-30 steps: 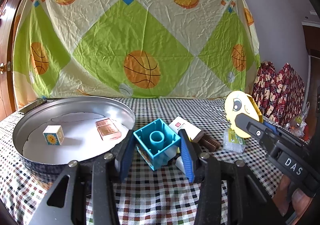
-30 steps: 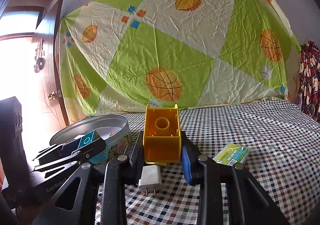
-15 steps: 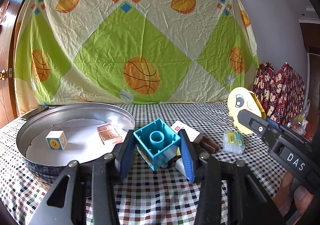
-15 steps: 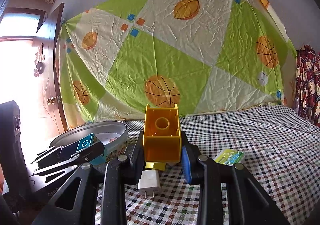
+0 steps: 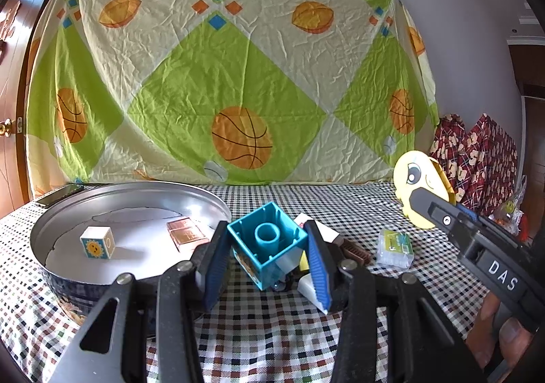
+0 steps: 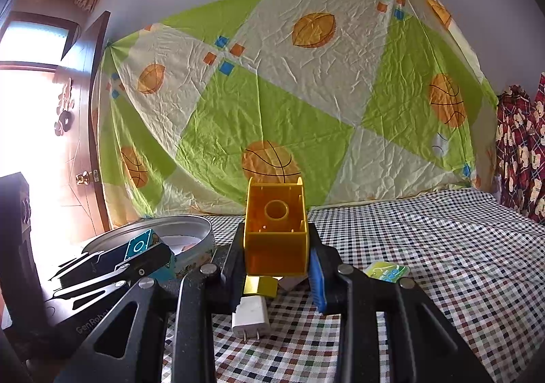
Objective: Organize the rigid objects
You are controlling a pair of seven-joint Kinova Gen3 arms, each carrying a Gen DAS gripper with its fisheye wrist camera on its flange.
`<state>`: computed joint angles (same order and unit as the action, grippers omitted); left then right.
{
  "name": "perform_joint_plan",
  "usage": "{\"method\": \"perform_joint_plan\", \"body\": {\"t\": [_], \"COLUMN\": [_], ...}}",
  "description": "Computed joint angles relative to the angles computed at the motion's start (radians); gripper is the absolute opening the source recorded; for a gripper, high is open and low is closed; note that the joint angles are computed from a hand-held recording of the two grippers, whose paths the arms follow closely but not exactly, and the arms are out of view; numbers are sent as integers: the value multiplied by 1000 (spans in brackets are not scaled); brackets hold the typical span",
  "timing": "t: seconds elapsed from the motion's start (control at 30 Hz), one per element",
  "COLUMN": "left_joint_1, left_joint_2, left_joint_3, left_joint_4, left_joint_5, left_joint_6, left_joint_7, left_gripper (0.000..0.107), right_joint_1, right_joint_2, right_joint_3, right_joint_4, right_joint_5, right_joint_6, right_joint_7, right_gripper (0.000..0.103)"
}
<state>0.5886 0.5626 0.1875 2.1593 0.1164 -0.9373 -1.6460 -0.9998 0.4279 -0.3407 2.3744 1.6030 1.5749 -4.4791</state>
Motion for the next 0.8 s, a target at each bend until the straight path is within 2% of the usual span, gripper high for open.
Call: {"method": "perform_joint_plan", "body": {"t": [0.23,0.8], "left_joint_1": [9,-1], "left_joint_2": [11,15], "left_joint_3": [-5,-8], "left_joint_4": [21,48], "left_joint_5": [10,8], "left_joint_6": [-65,-123], "left_joint_7": [-11,-19], "left_gripper": [43,43], "right_joint_1": [-1,-4], "right_joint_2": [0,13], "right_joint_3": [1,9], "right_joint_4": [-1,-40], "right_joint_5": [-1,18], "right_joint_6": [3,-11], "right_joint_7": [0,39], "right_gripper": [34,34]}}
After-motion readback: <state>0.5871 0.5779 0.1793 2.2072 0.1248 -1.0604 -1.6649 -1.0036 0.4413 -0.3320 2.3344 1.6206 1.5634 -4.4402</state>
